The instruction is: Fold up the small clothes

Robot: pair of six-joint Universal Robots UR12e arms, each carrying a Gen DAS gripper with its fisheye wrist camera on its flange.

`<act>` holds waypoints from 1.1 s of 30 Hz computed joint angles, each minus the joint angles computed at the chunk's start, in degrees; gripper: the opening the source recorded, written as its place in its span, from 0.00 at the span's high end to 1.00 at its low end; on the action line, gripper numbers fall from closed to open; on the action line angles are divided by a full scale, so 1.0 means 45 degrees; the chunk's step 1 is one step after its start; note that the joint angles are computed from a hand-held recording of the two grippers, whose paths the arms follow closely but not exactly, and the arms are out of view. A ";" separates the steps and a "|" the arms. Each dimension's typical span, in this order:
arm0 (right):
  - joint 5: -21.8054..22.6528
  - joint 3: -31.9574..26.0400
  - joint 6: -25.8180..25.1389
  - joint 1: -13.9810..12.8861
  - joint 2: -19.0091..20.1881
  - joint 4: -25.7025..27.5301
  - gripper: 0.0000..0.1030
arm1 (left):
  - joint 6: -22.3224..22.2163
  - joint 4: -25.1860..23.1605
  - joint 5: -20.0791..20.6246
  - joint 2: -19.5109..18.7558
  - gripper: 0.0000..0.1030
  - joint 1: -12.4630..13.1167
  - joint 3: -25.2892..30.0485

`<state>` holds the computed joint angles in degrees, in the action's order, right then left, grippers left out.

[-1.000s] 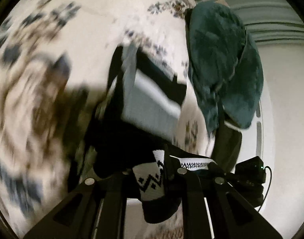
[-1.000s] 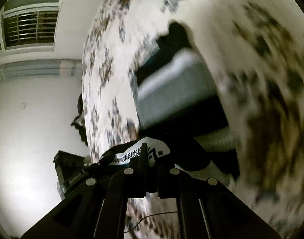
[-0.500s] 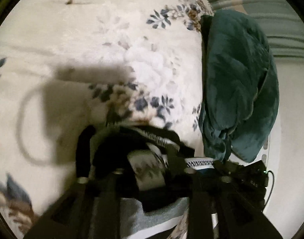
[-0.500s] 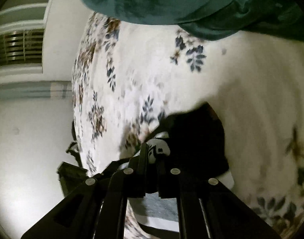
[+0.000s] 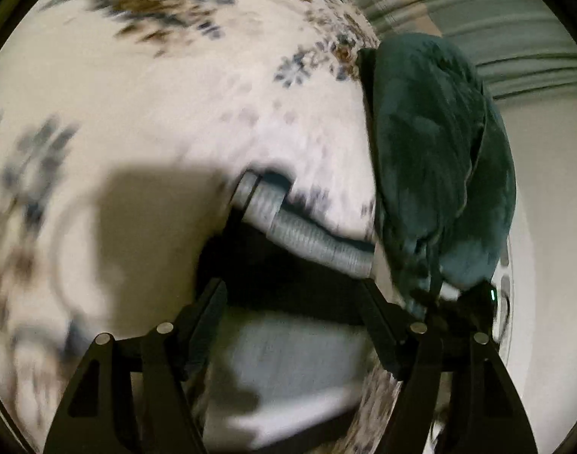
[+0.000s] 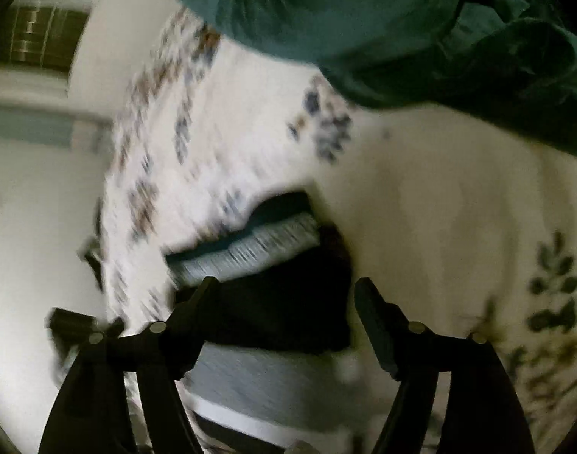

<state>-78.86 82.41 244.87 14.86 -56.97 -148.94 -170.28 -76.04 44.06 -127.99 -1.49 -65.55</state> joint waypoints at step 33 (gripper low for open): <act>0.2245 0.1264 0.2770 0.0726 0.0986 -0.4707 0.81 | -0.2705 0.1557 -0.1833 0.1289 0.66 0.0611 -0.3664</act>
<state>-68.76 88.10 257.33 18.12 -52.53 -170.12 -182.46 -69.03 35.81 -122.19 1.26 -82.03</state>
